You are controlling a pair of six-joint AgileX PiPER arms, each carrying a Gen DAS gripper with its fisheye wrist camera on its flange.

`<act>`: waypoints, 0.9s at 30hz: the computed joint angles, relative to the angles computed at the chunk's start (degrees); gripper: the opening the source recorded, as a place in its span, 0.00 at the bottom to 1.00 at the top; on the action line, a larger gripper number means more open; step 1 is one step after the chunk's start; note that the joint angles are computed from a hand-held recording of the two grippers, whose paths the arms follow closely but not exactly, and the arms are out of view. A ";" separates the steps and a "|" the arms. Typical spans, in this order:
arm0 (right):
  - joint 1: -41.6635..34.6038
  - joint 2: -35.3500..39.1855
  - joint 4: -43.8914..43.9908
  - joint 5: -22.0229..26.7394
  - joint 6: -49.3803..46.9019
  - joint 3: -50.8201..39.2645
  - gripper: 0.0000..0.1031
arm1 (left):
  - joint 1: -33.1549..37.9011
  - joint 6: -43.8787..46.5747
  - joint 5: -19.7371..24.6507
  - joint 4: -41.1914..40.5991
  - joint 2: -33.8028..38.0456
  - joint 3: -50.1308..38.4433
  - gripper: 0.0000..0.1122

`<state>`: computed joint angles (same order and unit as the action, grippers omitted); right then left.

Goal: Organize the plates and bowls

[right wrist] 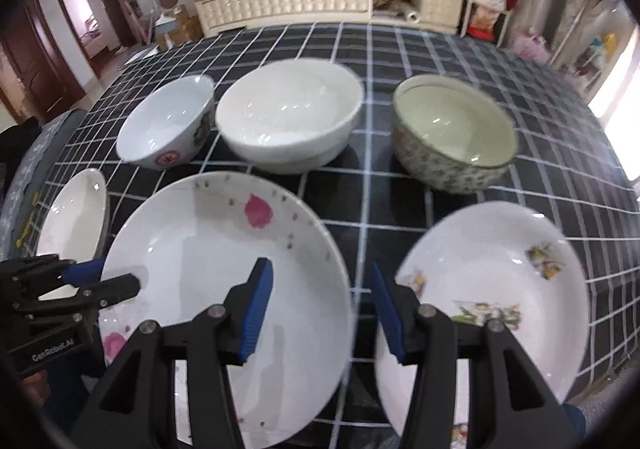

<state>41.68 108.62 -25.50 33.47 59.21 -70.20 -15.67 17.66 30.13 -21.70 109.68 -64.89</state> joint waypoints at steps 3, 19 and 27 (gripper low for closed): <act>0.66 1.38 0.75 2.68 -0.20 -1.52 0.53 | 0.02 -0.02 0.15 0.26 0.50 -0.41 0.26; 6.60 3.36 -7.19 11.70 12.98 -3.33 0.33 | 1.39 5.00 0.12 -4.90 0.87 1.22 0.12; 5.78 0.98 -8.22 8.65 20.49 0.27 0.17 | -1.13 -3.42 -1.53 2.94 -0.17 1.86 0.13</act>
